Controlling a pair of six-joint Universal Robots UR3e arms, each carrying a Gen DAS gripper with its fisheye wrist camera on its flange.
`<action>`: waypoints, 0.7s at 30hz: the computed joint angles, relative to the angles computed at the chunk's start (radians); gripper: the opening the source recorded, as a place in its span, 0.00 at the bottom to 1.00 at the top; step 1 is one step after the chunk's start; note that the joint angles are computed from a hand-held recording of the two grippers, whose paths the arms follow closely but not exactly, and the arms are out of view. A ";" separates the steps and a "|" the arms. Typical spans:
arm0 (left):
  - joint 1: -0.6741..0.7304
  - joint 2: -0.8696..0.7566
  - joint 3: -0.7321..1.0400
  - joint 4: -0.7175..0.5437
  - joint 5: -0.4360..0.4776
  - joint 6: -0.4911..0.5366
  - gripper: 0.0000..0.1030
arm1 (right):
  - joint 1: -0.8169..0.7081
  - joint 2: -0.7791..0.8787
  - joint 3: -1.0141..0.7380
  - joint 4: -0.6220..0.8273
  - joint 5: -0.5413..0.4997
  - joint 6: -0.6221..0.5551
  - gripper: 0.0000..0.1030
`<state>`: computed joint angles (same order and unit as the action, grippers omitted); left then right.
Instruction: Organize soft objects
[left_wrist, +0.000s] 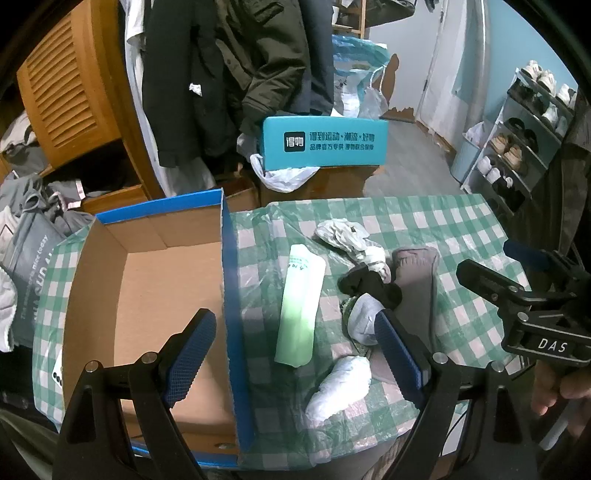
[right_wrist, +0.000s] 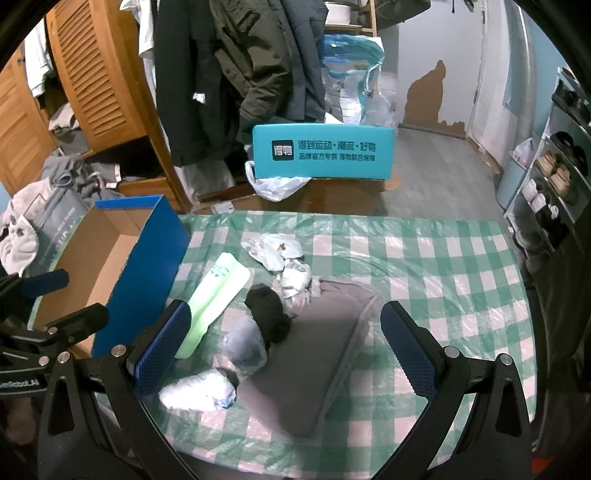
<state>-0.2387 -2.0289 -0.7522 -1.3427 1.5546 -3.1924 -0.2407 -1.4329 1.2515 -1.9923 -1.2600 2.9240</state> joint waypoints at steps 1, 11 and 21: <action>-0.003 -0.012 0.022 -0.012 0.002 0.001 0.86 | 0.001 0.000 -0.001 0.000 0.000 0.000 0.98; -0.019 -0.088 0.159 -0.098 0.016 0.008 0.86 | -0.018 -0.013 0.014 0.003 0.004 -0.006 0.98; -0.027 -0.245 0.395 -0.231 0.011 0.003 0.86 | -0.025 0.010 0.010 0.007 -0.028 -0.001 0.98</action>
